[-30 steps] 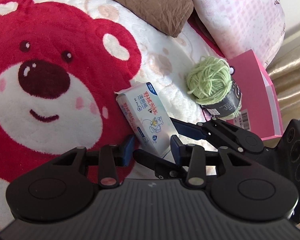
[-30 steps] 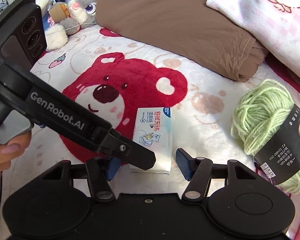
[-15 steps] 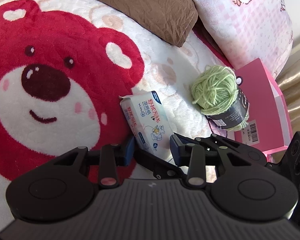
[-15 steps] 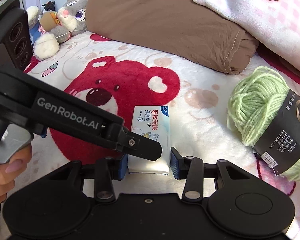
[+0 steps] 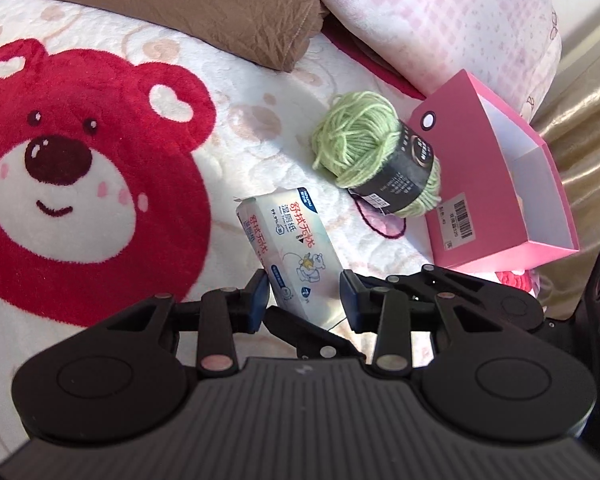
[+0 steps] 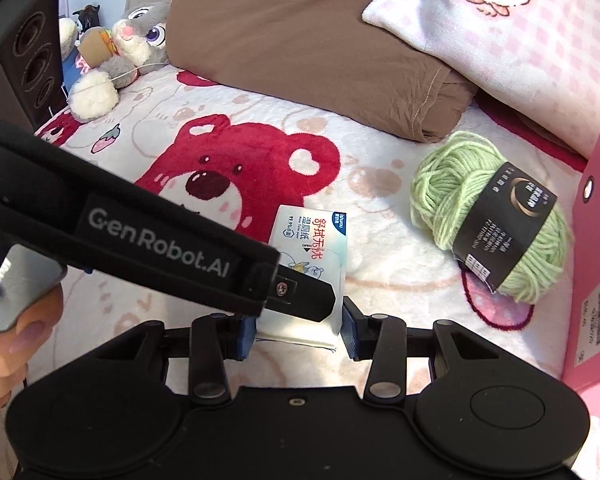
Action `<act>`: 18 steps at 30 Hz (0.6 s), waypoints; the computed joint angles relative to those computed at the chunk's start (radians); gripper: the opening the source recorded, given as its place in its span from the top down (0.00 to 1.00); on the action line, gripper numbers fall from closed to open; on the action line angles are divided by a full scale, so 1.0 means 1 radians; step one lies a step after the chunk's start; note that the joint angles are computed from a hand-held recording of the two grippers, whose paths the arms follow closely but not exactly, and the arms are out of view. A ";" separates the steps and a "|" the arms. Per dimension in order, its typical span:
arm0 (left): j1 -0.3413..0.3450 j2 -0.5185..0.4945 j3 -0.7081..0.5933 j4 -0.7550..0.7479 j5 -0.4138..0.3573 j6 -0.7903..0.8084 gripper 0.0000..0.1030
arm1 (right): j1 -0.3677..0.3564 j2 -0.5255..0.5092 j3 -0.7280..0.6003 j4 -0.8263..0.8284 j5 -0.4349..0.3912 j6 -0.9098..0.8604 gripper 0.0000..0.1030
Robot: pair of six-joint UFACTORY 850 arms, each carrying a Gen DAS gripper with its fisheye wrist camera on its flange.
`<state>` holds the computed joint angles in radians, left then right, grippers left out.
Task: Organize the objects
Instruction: 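Lift the tissue pack with the left gripper toward the pink box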
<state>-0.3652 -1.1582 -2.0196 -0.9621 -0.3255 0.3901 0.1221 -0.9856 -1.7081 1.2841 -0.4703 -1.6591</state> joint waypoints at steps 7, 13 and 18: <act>-0.037 0.019 -0.027 0.150 -0.029 -0.158 0.64 | -0.004 0.091 0.086 -0.095 0.088 0.080 0.54; -0.051 0.082 0.037 0.068 -0.045 -0.092 0.64 | -0.018 0.161 0.136 -0.222 0.085 0.188 0.54; -0.060 0.138 0.092 0.042 -0.051 -0.068 0.65 | -0.027 0.215 0.175 -0.290 0.066 0.256 0.54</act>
